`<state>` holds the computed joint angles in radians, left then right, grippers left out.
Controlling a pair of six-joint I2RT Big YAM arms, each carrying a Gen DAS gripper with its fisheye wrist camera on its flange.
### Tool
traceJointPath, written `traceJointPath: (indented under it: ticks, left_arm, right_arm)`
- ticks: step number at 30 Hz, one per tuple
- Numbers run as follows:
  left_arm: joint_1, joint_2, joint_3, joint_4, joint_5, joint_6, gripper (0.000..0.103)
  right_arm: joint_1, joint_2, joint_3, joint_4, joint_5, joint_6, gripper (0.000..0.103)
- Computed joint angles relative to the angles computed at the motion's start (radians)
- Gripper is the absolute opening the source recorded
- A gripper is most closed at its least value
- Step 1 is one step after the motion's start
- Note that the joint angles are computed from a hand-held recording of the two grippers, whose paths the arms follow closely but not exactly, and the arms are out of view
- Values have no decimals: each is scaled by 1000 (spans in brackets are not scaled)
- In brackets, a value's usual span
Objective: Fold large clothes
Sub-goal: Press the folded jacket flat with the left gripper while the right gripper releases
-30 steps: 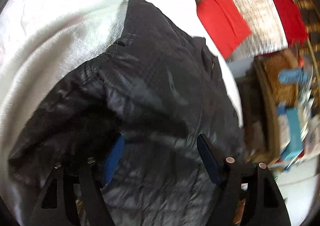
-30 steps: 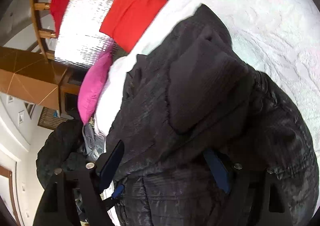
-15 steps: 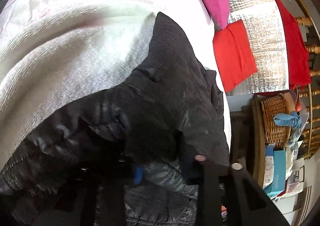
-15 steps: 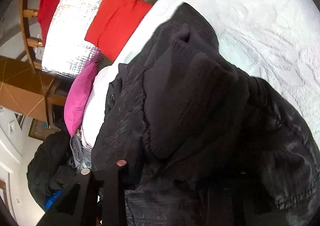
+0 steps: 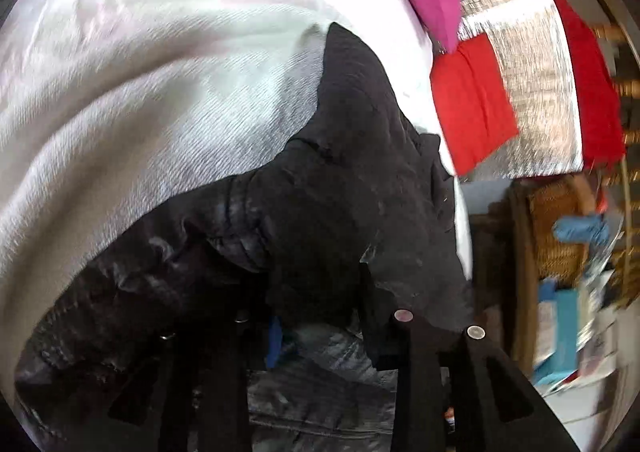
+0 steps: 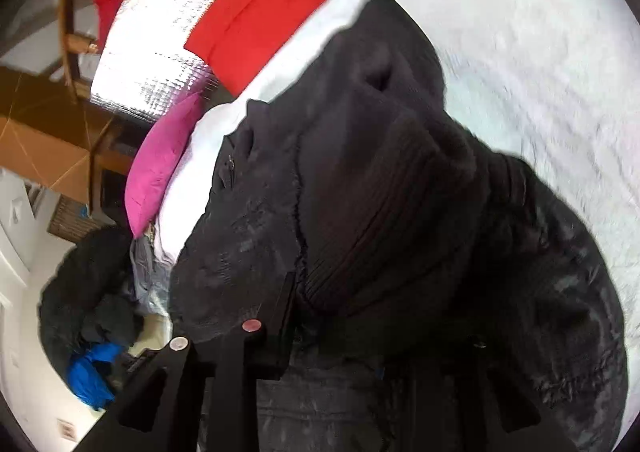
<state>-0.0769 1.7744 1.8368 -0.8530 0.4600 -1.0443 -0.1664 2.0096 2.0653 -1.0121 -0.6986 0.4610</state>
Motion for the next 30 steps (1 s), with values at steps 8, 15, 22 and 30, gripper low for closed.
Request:
traceJointPath:
  ticks: [8,15,22,30]
  left_arm:
    - [-8,-26,18,-101,56,34,67]
    - [10,-71,46,-210,116,221,67]
    - [35,-42,126,-196,-148,267,84]
    - [48,95,225,-279,-106,255,84]
  right_arm:
    - [-49,33,96,-169,-126,-52,71]
    - [-111,52,228,-355,-156,-342,71]
    - [-106,80,245,-168,51,-119,71]
    - [-52,259,485,-304,132,-165,72]
